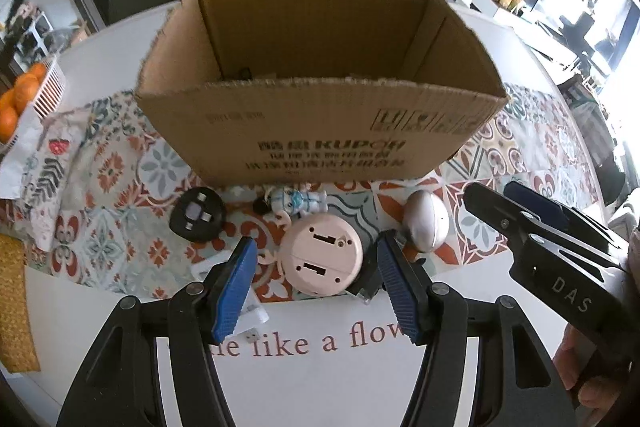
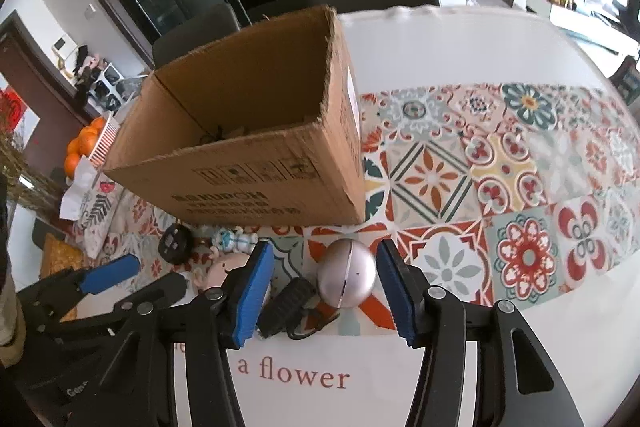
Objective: Organize rigid objects
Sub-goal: 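Lower the left tool to the pink round device while the right tool approaches the silver sphere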
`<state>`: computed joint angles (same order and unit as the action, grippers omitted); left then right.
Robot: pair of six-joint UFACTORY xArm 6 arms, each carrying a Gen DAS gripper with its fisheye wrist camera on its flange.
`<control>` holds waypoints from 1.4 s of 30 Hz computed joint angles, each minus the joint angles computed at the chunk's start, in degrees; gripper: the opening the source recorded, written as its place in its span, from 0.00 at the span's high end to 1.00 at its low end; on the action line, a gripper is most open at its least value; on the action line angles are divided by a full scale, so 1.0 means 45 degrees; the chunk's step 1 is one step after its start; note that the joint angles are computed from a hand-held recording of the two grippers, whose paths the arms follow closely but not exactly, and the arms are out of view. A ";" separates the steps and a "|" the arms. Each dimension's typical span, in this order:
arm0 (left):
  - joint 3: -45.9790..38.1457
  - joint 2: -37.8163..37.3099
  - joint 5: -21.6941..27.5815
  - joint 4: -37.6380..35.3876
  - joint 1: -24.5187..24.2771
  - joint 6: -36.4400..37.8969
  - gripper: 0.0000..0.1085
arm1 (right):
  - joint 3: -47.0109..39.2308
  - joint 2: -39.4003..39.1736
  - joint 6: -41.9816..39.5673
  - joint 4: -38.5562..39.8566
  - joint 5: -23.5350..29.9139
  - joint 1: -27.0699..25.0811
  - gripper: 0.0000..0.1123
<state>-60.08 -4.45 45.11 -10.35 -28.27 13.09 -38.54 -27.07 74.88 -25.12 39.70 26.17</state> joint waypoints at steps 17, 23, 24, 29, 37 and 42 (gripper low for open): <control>-0.1217 0.1961 0.1093 0.0179 -0.0196 -0.0632 0.43 | 0.0769 0.0904 -0.1643 0.2624 -0.1551 -0.1024 0.47; -0.1386 0.2285 0.1260 0.0142 -0.0283 -0.0939 0.43 | 0.0908 0.1156 -0.1866 0.3171 -0.1966 -0.1131 0.47; -0.1409 0.2333 0.1294 0.0144 -0.0289 -0.0926 0.43 | 0.0917 0.1185 -0.1939 0.3261 -0.2022 -0.1160 0.47; -0.1453 0.2619 0.1137 0.0524 -0.0459 -0.1313 0.42 | 0.0869 0.1467 -0.2071 0.3512 -0.2122 -0.1202 0.47; -0.1393 0.2926 0.0911 0.0673 -0.0460 -0.1747 0.36 | 0.0724 0.2004 -0.2201 0.3906 -0.2456 -0.1203 0.46; -0.1252 0.3205 0.0641 0.0702 -0.0295 -0.1718 0.34 | 0.0547 0.2452 -0.2331 0.4201 -0.2421 -0.1137 0.46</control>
